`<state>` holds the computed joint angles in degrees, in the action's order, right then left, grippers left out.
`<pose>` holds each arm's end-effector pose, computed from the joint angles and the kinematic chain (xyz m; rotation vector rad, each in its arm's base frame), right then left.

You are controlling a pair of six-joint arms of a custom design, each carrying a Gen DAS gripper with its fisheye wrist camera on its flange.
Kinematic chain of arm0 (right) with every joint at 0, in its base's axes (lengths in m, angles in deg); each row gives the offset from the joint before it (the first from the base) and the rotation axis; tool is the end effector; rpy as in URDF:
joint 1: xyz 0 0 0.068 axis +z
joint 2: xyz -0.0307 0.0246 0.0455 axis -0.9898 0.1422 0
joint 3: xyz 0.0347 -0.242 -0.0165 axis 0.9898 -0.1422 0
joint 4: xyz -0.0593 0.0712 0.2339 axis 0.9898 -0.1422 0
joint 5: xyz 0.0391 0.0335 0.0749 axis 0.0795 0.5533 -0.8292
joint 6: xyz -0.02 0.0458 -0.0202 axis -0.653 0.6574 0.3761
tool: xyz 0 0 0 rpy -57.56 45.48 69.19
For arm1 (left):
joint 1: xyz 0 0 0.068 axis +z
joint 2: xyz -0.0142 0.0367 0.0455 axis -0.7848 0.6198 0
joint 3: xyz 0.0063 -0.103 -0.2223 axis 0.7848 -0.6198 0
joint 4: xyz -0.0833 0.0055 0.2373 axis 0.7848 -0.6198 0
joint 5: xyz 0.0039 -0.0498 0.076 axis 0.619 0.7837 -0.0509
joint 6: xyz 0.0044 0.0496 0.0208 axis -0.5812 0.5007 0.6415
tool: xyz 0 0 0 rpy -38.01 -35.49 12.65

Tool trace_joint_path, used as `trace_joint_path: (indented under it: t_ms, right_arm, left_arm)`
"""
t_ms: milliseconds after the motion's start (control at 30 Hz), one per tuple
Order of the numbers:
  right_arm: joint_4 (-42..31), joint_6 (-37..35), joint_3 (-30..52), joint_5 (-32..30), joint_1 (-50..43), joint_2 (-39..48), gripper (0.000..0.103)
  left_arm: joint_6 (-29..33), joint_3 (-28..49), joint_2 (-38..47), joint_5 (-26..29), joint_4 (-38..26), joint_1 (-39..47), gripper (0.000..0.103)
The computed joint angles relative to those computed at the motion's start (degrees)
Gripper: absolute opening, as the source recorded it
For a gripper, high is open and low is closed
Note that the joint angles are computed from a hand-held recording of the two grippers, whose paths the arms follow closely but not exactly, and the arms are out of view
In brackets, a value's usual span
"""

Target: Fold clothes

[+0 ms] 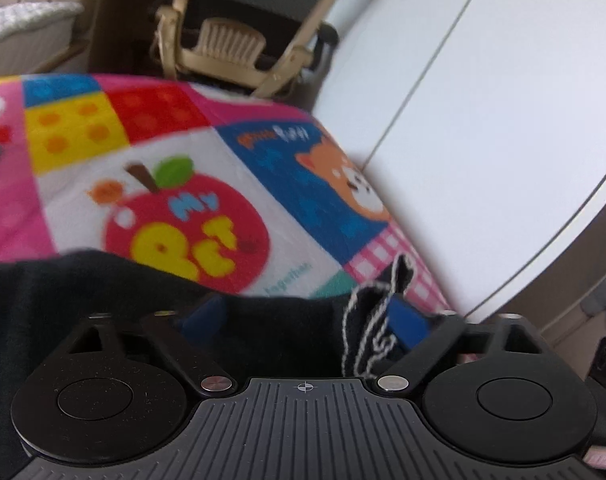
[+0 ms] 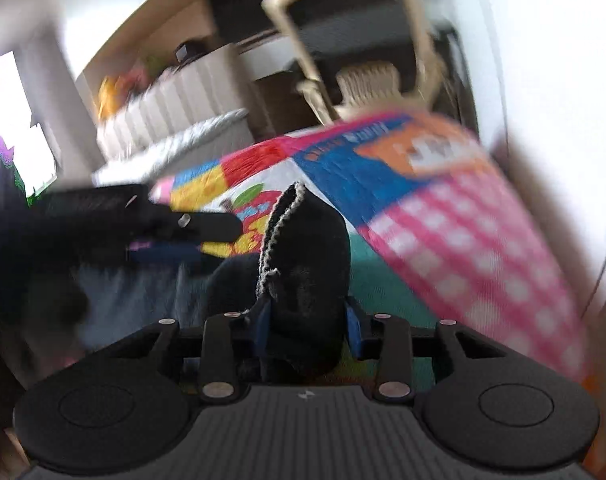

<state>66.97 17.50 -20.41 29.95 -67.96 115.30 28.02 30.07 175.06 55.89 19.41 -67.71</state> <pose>0.3011 0.0855 0.0604 -0.3596 2.1609 0.5176 0.3239 -0.0968 0.1062 -0.1223 2.2832 -0.4955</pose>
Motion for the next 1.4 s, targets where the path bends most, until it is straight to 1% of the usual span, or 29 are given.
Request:
trace_joint_path:
  t_ms: [33, 133, 233, 333, 367, 400, 433, 467, 500, 533, 567, 633, 667, 733, 800, 867, 900, 933, 1000, 1033, 1067, 1133, 1200, 1267, 1333, 1400]
  right_arm:
    - [1.1, -3.1, -0.9, 3.9, 2.5, -0.8, 0.036]
    - [2.6, -9.5, -2.0, 14.1, 9.2, -1.8, 0.036]
    - [5.2, -15.8, -1.5, 22.7, 14.6, 0.0, 0.037]
    - [9.6, -21.4, -2.2, 28.6, 19.0, 2.0, 0.037]
    - [10.5, -22.3, -2.6, 28.8, 19.7, 2.3, 0.037]
    - [10.9, -22.8, -3.1, 28.8, 20.1, 2.2, 0.037]
    - [11.2, -23.1, -3.5, 28.6, 20.4, 2.1, 0.037]
    - [10.9, -22.7, -3.7, 27.7, 20.1, 1.7, 0.037]
    - [10.4, -21.9, -4.0, 26.0, 19.3, 1.2, 0.039]
    - [9.9, -20.5, -4.4, 23.3, 17.9, 0.4, 0.041]
    - [8.5, -18.3, -4.7, 19.5, 15.8, -0.9, 0.041]
    - [5.5, -13.7, -5.0, 11.6, 11.6, -3.3, 0.044]
    - [4.0, -9.9, -4.6, 6.8, 9.1, -4.0, 0.046]
    - [2.8, -0.7, -3.5, -0.9, 4.4, -3.4, 0.056]
    - [1.7, 8.7, -1.9, -8.3, -0.1, -2.3, 0.061]
    - [1.0, 16.0, 1.0, -11.5, -2.1, 1.2, 0.061]
    - [0.2, 18.9, 2.8, -13.5, -2.7, 3.3, 0.065]
    - [-0.3, 21.6, 4.4, -15.3, -3.3, 5.3, 0.065]
    - [2.3, 25.2, 5.2, -16.4, -3.0, 7.8, 0.065]
    - [2.1, 24.5, 5.4, -15.1, -2.2, 7.8, 0.058]
    - [1.2, 23.2, 5.4, -13.2, -1.3, 7.0, 0.054]
    - [0.1, 20.4, 4.9, -9.8, 0.2, 5.3, 0.038]
    - [-0.5, 17.0, 3.1, -7.3, 1.1, 2.7, 0.032]
    - [-0.6, 13.8, 1.7, -4.8, 1.5, 0.7, 0.031]
    - [-0.3, 10.3, -0.2, -1.6, 2.1, -1.7, 0.031]
    - [1.9, 5.5, -2.7, 3.8, 3.7, -3.8, 0.030]
  left_arm:
    - [0.2, -1.0, -1.5, -0.2, 0.1, 0.3, 0.049]
    - [0.1, -4.3, -5.9, 0.9, 1.2, 1.3, 0.049]
    - [0.6, -6.0, -9.3, 3.3, 1.4, 1.0, 0.049]
    - [0.9, -4.2, -8.5, 7.8, 0.5, 0.4, 0.049]
    - [1.0, -2.8, -7.1, 8.8, 0.1, 0.2, 0.049]
    - [1.0, -1.2, -5.1, 9.4, -0.5, 0.0, 0.046]
    - [1.1, 0.6, -3.2, 10.0, -1.0, -0.3, 0.037]
    - [1.0, 2.0, -1.4, 10.3, -1.6, -0.4, 0.031]
    - [0.7, 3.1, 0.2, 10.2, -1.9, -0.4, 0.030]
    - [0.5, 3.8, 1.5, 9.8, -1.8, -0.3, 0.026]
    - [0.5, 3.8, 2.3, 9.5, -1.4, -0.1, 0.023]
    - [0.4, 3.0, 2.8, 9.2, -0.3, 0.7, 0.022]
    - [0.3, 2.5, 3.0, 9.0, 0.0, 1.1, 0.020]
    - [0.1, 1.9, 3.5, 8.8, 0.6, 2.0, 0.020]
    - [-0.6, 1.5, 3.9, 9.8, 1.4, 3.0, 0.020]
    - [-1.1, 1.3, 4.2, 10.8, 2.0, 3.6, 0.020]
    - [-1.1, 1.3, 4.2, 10.8, 2.1, 3.6, 0.020]
    - [-1.1, 1.2, 4.3, 10.7, 2.4, 3.6, 0.020]
    - [-1.3, 0.9, 4.7, 11.0, 3.1, 3.7, 0.020]
    - [-1.5, 0.7, 4.7, 11.2, 3.5, 3.8, 0.020]
    - [-1.8, 0.5, 4.7, 11.5, 3.8, 3.9, 0.020]
    - [-2.2, 0.4, 4.5, 11.5, 3.9, 4.0, 0.020]
    - [-2.4, 0.6, 4.3, 11.1, 3.7, 3.5, 0.021]
    - [-2.5, 1.2, 4.3, 11.2, 3.6, 2.8, 0.027]
    - [-2.1, 1.9, 4.3, 10.8, 3.6, 1.6, 0.031]
    - [-1.8, 2.5, 4.3, 10.4, 3.8, 0.4, 0.033]
